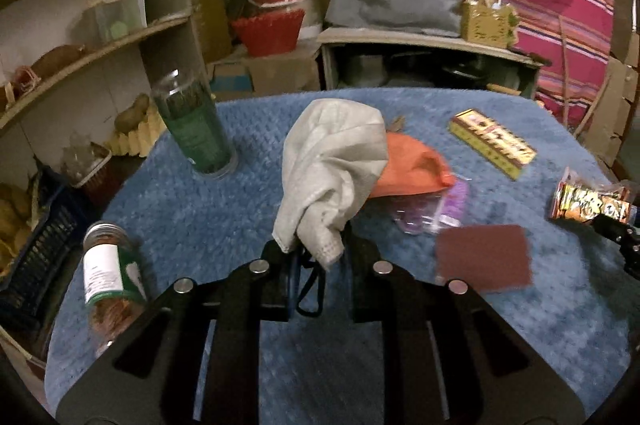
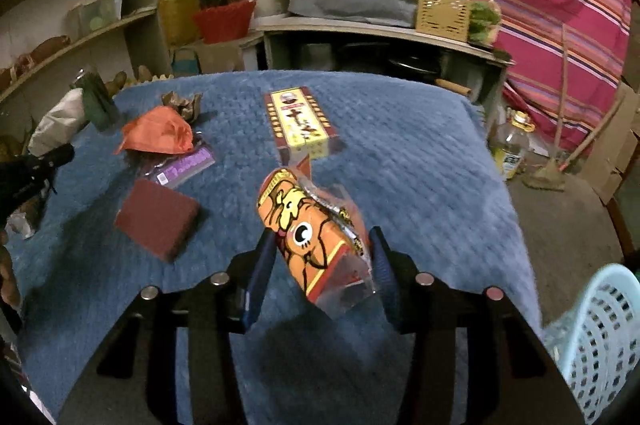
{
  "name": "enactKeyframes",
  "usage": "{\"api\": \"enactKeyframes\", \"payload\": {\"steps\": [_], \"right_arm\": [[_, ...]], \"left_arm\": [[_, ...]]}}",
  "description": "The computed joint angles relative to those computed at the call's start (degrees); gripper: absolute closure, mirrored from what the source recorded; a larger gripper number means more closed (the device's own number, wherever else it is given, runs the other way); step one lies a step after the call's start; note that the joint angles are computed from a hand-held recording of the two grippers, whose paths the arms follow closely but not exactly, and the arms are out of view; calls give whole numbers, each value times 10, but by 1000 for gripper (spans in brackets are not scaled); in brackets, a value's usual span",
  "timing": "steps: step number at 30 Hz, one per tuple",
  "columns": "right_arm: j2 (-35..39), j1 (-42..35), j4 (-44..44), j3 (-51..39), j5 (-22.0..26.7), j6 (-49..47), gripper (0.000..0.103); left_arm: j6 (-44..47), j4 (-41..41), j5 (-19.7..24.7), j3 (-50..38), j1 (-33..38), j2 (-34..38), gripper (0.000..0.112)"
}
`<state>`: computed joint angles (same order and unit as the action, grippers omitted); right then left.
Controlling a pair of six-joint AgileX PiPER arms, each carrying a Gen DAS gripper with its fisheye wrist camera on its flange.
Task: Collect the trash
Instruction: 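Grasp the white face mask with the left tool while the right tool grasps the orange snack wrapper, then carry the mask and orange wrapper over the basket with both tools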
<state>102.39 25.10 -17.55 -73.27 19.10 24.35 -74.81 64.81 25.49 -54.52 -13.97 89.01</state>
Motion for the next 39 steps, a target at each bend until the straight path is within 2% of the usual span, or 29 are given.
{"api": "enactKeyframes", "payload": {"steps": [9, 17, 24, 29, 34, 39], "right_arm": [[-139, -55, 29, 134, -33, -29, 58], [-243, -152, 191, 208, -32, -219, 58], [-322, -304, 387, 253, 3, -466, 59], [-348, -459, 552, 264, 62, -674, 59], [-345, -578, 632, 264, 113, -791, 60], [-324, -650, 673, 254, 142, -853, 60]], "left_arm": [[-16, -21, 51, 21, -95, -68, 97], [-31, -49, 91, -31, -203, -44, 97], [-36, -54, 117, -132, -315, 39, 97], [-2, -88, 120, -244, -375, 127, 97], [70, -138, 128, -382, -428, 229, 96], [159, -200, 154, -520, -460, 326, 96]]}}
